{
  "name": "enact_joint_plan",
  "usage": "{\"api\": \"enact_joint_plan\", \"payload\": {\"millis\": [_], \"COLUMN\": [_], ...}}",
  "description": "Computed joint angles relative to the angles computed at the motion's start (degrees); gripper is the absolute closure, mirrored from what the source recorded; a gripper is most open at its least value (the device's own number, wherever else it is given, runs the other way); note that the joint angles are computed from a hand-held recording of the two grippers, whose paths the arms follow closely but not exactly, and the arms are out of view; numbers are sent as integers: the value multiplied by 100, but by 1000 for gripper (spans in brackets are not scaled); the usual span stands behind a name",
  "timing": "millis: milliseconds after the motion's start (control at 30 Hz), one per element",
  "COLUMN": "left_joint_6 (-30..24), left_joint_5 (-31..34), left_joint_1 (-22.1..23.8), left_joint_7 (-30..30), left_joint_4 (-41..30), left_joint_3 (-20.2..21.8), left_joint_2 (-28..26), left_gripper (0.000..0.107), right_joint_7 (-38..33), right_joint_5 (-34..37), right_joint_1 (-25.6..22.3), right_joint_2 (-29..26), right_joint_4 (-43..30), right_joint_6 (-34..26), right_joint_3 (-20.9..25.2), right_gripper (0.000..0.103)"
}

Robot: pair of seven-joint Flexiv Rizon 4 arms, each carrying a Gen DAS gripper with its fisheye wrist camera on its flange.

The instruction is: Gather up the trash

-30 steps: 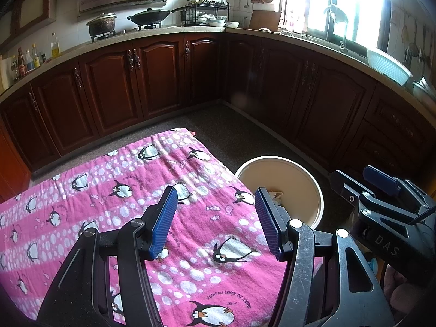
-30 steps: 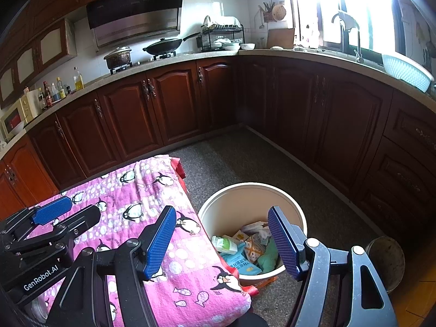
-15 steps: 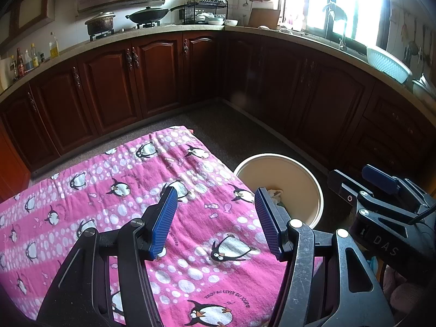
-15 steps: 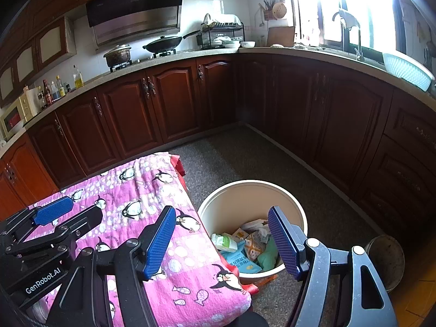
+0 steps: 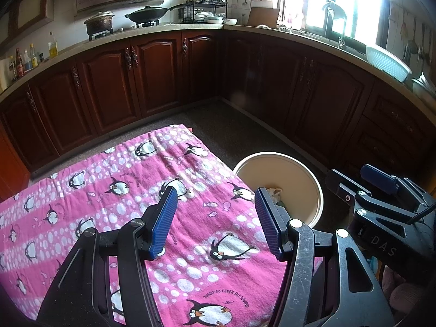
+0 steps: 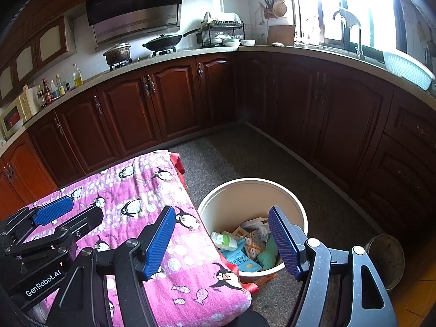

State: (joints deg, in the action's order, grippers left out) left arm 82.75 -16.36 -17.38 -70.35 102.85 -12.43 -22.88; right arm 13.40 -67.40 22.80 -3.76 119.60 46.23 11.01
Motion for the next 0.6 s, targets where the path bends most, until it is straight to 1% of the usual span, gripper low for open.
{"api": "enact_joint_plan", "payload": {"millis": [600], "left_joint_6": [15], "left_joint_5": [-26], "left_joint_1": [38], "left_joint_7": [55], "left_joint_4": [44], "left_joint_3": [-48], "left_joint_2": [-1], "left_gripper": [49], "right_joint_7": [-15], "right_joint_5": [43], "right_joint_1": [3], "right_joint_2": [-1], "right_joint_4": [6], "right_joint_6": [10], "right_joint_3": [2], "right_gripper": [33]}}
